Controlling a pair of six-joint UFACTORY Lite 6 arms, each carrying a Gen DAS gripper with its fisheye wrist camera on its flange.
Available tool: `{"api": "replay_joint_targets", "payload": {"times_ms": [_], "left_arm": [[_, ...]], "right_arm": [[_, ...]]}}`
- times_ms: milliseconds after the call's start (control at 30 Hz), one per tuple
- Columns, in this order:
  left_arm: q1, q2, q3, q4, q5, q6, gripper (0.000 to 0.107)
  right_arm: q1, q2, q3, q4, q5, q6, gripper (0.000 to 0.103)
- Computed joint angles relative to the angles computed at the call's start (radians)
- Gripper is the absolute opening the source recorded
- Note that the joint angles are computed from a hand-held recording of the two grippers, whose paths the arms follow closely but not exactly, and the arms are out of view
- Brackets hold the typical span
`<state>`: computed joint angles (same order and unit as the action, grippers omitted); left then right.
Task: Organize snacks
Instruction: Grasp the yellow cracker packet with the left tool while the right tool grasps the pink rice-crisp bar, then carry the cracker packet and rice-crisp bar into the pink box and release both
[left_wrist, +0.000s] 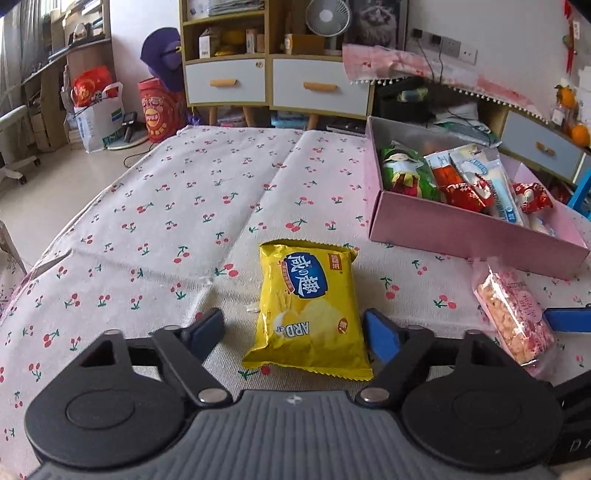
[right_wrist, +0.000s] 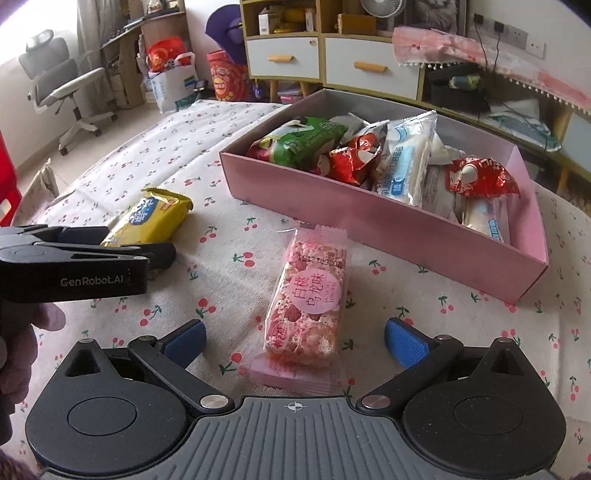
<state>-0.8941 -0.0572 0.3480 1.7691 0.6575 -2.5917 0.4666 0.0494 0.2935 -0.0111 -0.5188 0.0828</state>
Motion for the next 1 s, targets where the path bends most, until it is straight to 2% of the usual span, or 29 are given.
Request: {"api": "replay_joint_targets", "payload": {"times_ms": [133,200,300,367,400,467,500,767,1000], "left_arm": [[-0.009,-0.010,-0.011,0.026,0.007,-0.017,0.057],[-0.015,-0.014,-0.012,0.027,0.006,-0.014,0.053],[-0.019,-0.014,-0.006,0.015,0.003,-0.006,0.051],[-0.018,-0.016,-0.001,0.006,-0.001,0.004,0.049],[-0.021,-0.019,-0.001,-0.002,-0.004,0.007,0.048],[-0.019,-0.039,-0.009,-0.007,-0.018,0.003,0.048],[-0.018,-0.049,-0.014,-0.009,-0.024,-0.002,0.047],[-0.013,-0.119,-0.031,-0.050,-0.073,0.013,0.046],[-0.021,-0.203,-0.019,-0.142,-0.105,0.131,0.046]], "right_arm": [[-0.021,0.004,0.006,0.002,-0.005,0.009,0.099],[-0.028,-0.001,0.006,-0.001,-0.006,0.028,0.096],[-0.026,-0.010,0.004,0.010,-0.005,0.031,0.085],[-0.024,-0.024,0.000,0.009,-0.001,0.038,0.066],[-0.027,-0.032,-0.001,-0.002,0.003,0.047,0.061],[-0.039,-0.041,0.001,-0.029,0.012,0.077,0.037],[-0.047,-0.044,0.002,-0.049,0.018,0.100,0.034],[-0.142,-0.108,0.007,-0.368,0.082,0.429,0.031],[-0.178,-0.244,-0.017,-0.603,0.154,0.677,0.031]]}}
